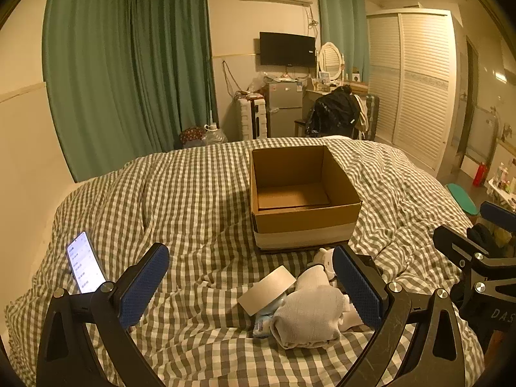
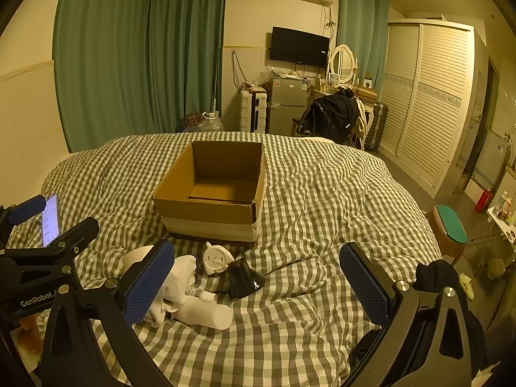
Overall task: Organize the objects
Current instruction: 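Move both grippers toward the white socks and items beside the box, then grasp the white socks with the left gripper while the right grasps the white bottle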
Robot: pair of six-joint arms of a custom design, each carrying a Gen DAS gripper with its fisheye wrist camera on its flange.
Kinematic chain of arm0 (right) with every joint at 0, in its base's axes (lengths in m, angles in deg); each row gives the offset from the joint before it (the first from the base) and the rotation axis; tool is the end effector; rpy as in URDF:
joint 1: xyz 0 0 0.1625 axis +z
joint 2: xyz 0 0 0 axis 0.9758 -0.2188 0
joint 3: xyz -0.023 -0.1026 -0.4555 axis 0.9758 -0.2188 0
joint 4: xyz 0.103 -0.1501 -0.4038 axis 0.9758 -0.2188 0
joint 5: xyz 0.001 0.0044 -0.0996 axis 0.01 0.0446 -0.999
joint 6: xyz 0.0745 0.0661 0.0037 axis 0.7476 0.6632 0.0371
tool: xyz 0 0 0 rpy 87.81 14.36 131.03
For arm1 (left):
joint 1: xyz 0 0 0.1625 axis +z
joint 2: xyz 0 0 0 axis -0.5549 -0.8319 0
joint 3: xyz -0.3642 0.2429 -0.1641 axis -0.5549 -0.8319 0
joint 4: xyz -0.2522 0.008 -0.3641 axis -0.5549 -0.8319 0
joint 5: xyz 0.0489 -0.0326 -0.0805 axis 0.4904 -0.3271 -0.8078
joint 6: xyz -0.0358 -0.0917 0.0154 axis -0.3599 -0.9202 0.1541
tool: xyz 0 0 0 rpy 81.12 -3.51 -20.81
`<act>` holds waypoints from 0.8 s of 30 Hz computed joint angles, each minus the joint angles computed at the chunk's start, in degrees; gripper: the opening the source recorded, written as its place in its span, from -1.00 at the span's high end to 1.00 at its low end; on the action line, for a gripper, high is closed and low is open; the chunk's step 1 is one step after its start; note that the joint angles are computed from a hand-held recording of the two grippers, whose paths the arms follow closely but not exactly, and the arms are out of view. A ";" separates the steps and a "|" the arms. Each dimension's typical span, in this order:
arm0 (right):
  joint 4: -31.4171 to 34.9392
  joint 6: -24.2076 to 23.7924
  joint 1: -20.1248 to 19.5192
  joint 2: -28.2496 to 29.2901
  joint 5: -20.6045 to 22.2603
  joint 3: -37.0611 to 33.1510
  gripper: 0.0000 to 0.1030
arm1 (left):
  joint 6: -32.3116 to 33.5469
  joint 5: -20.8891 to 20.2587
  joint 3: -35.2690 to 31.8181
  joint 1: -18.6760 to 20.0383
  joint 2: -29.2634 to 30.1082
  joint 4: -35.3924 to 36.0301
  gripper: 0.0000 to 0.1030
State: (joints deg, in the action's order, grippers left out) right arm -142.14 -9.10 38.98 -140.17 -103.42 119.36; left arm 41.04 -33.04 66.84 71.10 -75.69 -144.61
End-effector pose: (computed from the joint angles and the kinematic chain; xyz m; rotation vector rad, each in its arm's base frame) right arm 0.2763 -0.4652 0.3274 0.0129 -1.8572 1.1963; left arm -0.4012 -0.5580 0.1991 1.0819 2.2467 -0.9104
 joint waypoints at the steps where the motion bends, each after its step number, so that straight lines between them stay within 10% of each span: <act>1: 0.05 -0.02 0.12 -0.07 0.01 -0.05 -0.99 | 0.02 -0.09 -0.08 -0.02 0.02 0.23 -1.00; 24: 11.84 9.92 -1.15 -3.08 -0.06 1.64 -0.99 | -4.27 -3.96 0.08 0.85 0.39 10.22 -1.00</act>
